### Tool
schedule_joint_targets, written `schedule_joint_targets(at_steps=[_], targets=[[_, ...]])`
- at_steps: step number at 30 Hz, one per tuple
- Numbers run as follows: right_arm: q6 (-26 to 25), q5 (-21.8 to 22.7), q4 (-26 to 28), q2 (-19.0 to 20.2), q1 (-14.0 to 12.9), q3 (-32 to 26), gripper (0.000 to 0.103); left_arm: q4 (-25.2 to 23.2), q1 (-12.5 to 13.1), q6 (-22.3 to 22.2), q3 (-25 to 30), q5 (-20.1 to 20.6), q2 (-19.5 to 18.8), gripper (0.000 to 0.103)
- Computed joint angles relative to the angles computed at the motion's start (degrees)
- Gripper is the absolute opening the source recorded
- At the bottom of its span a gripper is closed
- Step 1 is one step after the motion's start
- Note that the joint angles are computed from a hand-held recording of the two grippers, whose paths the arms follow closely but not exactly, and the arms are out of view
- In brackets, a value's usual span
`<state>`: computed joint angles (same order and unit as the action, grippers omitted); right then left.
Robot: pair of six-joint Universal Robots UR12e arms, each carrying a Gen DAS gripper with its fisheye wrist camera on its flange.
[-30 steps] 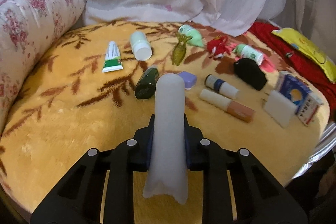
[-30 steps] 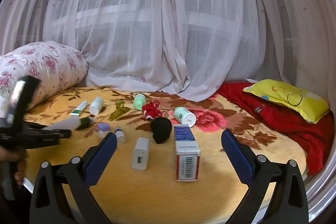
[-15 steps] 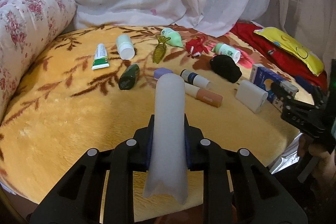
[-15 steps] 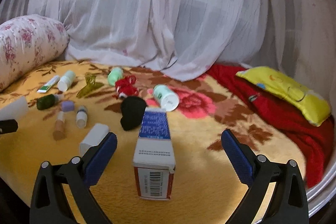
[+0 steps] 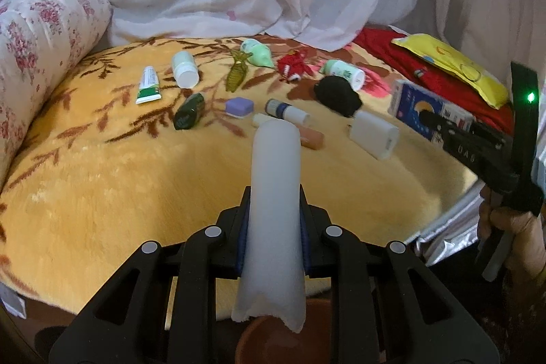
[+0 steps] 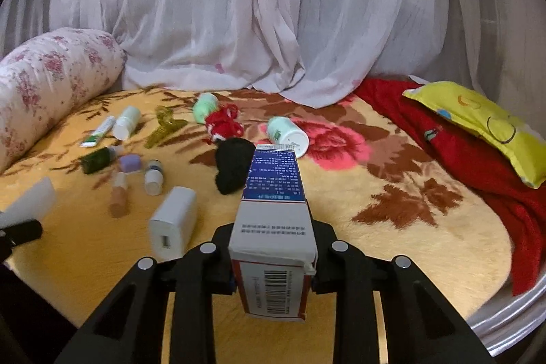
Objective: Collect trash
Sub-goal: 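Grasp the blue-white medicine box with the right tool while the left tool holds the foam tube, then lower both tools over the orange bin and open them to drop the items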
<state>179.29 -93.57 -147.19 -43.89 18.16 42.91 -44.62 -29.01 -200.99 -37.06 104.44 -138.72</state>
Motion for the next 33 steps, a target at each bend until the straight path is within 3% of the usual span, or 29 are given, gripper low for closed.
schedule_joint_targets(at_steps=[5, 11, 14, 25, 26, 28, 29, 33], targets=[[-3.35, 7.61, 1.35, -5.78, -0.34, 5.84, 0.028, 0.66, -0.63, 0.64, -4.75, -1.68, 3.44, 0.022], [-9.13, 19.52, 14.43, -11.88, -0.60, 12.46, 0.028, -1.92, -1.09, -0.93, -11.18, -6.84, 7.50, 0.022], [-11.09, 20.97, 20.52, -13.44, -0.07, 14.80, 0.028, -4.77, -1.25, -1.58, -13.42, -9.44, 8.93, 0.022], [-14.83, 22.39, 31.69, -14.83, 0.79, 17.75, 0.030, -9.56, -1.63, -1.38, -17.25, -15.56, 10.82, 0.025], [-15.07, 22.72, 31.92, -14.83, 0.85, 17.79, 0.034, -10.10, -1.76, -1.31, -17.11, -15.26, 10.80, 0.030], [-14.76, 20.83, 30.13, -15.27, 1.12, 18.59, 0.080, -11.28, -2.01, -1.79, -16.72, -13.85, 10.78, 0.057], [-15.10, 19.17, 27.63, -15.79, 1.29, 19.56, 0.083, -11.46, -2.13, -2.60, -16.70, -12.35, 10.92, 0.073], [-14.18, 16.63, 23.50, -16.44, 0.81, 20.52, 0.083, -10.32, -1.83, -3.99, -17.68, -10.06, 11.89, 0.076]])
